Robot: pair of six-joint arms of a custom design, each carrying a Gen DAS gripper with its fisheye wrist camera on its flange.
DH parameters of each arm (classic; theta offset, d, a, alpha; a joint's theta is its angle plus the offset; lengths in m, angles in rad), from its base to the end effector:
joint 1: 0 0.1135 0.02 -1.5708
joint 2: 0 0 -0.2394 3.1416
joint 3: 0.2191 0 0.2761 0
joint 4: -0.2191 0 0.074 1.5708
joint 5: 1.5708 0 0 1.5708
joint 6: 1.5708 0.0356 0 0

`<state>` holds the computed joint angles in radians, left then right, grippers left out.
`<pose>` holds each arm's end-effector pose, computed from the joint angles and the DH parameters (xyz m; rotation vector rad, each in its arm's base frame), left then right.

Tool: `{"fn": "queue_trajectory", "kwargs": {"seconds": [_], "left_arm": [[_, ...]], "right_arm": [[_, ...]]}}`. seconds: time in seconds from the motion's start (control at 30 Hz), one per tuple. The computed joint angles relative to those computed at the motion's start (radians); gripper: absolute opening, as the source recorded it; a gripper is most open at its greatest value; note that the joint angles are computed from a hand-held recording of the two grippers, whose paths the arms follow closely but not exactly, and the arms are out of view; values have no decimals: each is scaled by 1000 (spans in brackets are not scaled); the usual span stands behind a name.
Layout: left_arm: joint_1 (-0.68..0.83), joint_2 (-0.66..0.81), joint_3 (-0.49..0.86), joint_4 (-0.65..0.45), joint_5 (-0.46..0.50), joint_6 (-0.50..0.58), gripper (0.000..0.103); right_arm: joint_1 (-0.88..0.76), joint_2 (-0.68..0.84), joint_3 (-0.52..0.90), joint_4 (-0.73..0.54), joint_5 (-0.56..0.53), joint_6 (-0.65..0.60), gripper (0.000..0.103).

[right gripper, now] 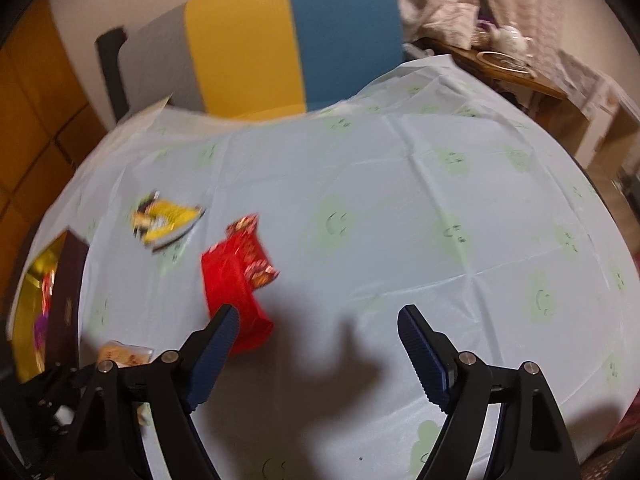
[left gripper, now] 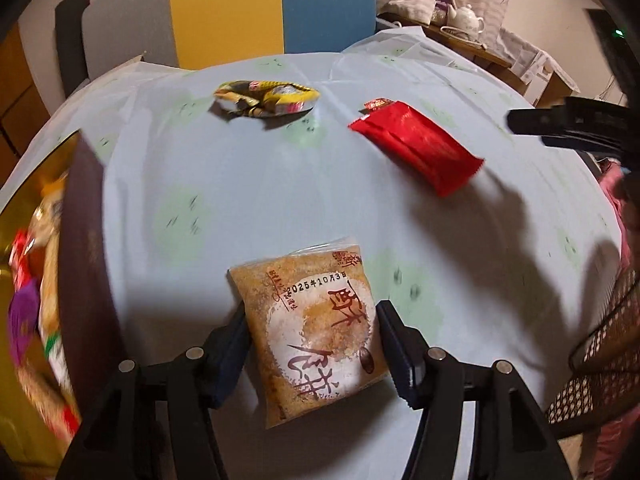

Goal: Organize snacks
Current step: 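Grasp the square cake pack with the left gripper while the right grasps the small red candy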

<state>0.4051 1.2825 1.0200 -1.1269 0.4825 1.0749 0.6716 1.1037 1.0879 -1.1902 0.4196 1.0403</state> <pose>0.2333 0.0821 0.2272 0.9330 2.4992 -0.3210 0.1817 0.1259 0.2835 0.5750 2.5282 -0.0007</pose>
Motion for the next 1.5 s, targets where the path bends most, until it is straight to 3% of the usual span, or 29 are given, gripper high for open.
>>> {"fn": "queue_trajectory", "kwargs": {"seconds": [0.07, 0.13, 0.2, 0.3, 0.43, 0.47, 0.5, 0.6, 0.73, 0.9, 1.03, 1.17, 1.27, 1.3, 1.33, 1.5], "left_arm": [[35, -1, -9, -4, 26, 40, 62], [62, 5, -11, -11, 47, 76, 62], [63, -4, -20, -12, 58, 74, 62], [90, -1, -18, -30, 71, 100, 62], [89, 16, -7, -37, 86, 98, 62], [89, 18, -7, -36, 89, 98, 62], [89, 20, -6, -36, 91, 97, 62], [92, 19, -9, -37, 99, 97, 62], [98, 25, -3, -46, 103, 102, 62], [103, 20, -11, -44, 110, 105, 62], [108, 23, -8, -47, 114, 111, 63], [108, 19, -11, -44, 113, 110, 63], [105, 14, -15, -39, 112, 106, 63], [106, 12, -17, -37, 113, 106, 63], [106, 11, -19, -35, 114, 105, 63], [102, -12, -41, -12, 114, 100, 63]], "right_arm": [[15, 26, 8, 19, -23, -30, 73], [15, 44, 15, 43, -50, -54, 58], [3, 83, 40, 50, -58, -57, 52], [-56, 122, 37, 131, -130, -73, 48], [-94, 223, 71, 195, -140, -87, 45], [-98, 258, 83, 209, -154, -92, 40], [-98, 286, 90, 226, -171, -95, 27], [-69, 333, 82, 306, -226, -130, 16], [-37, 319, 76, 360, -269, -186, 16], [-76, 237, 51, 323, -183, -110, 18], [-131, 243, 59, 294, -141, -73, 37], [-176, 325, 111, 286, -137, -109, 47], [-209, 420, 174, 259, -164, -160, 46], [-219, 450, 196, 237, -183, -186, 30], [-212, 476, 217, 211, -178, -205, 21], [-141, 438, 203, 156, -233, -252, 21]]}}
